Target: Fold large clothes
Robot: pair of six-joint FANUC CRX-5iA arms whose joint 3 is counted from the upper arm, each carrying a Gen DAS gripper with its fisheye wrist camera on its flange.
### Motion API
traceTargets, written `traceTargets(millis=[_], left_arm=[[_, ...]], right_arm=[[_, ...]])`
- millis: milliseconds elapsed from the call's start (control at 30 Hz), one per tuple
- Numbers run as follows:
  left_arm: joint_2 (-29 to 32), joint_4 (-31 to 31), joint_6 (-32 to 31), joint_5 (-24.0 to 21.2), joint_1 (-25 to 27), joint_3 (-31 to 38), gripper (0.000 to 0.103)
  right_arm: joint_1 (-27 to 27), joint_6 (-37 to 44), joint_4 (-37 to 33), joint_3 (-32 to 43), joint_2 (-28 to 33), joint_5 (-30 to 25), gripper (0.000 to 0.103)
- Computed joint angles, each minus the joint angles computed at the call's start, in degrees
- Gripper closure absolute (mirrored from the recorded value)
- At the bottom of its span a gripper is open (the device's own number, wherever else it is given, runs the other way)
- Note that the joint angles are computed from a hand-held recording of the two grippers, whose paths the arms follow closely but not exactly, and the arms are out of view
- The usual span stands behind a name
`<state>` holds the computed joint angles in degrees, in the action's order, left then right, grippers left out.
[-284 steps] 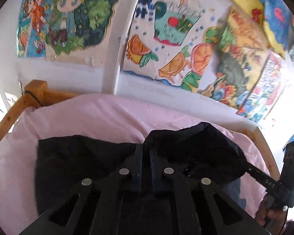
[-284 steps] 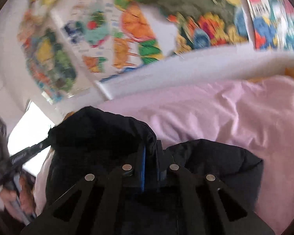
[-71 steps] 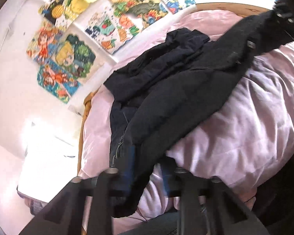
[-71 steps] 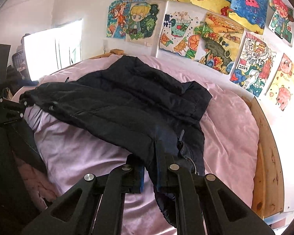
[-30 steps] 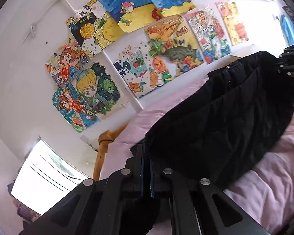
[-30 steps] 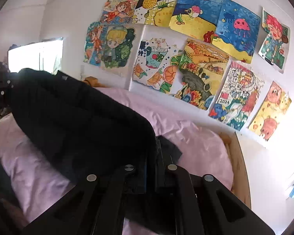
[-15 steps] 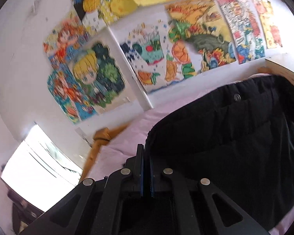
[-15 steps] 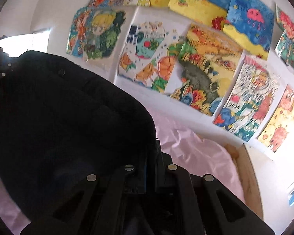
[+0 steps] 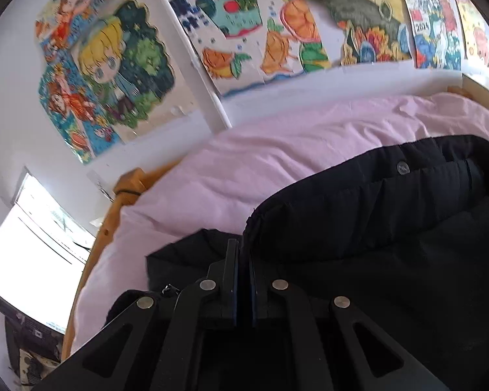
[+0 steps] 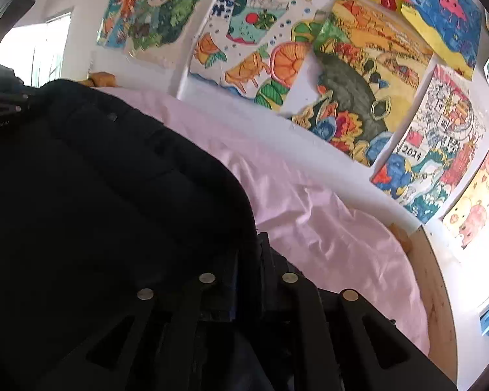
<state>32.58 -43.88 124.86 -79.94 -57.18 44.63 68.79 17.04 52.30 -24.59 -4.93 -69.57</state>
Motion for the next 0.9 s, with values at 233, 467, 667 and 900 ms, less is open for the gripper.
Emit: traceTargets(millis=[233,467,667,900], left_arm=[[-1.7,3.8,2.7,4.8,2.0,-4.1,0.096],[-3.7,8.8,1.5,9.6,4.4,-7.8,0.089],[-12.7,7.6,8.8,22.6,5.2,-19.3,0.020],[-19.4,10.1,6.5,29.1,3.4,-27.4,0.012]], right_arm=[[-1.1,-2.0,0.5,-2.3,-1.3,3.2,0.073],[-3.4,-2.1,-1.7,-3.5,-4.9,7.9,0.033],[-1.0,-6.8,1.3,-7.0,-10.8,4.8,0.016],[4.0,-15.7,-0.8,-13.9,-20.0,9.6,0.016]])
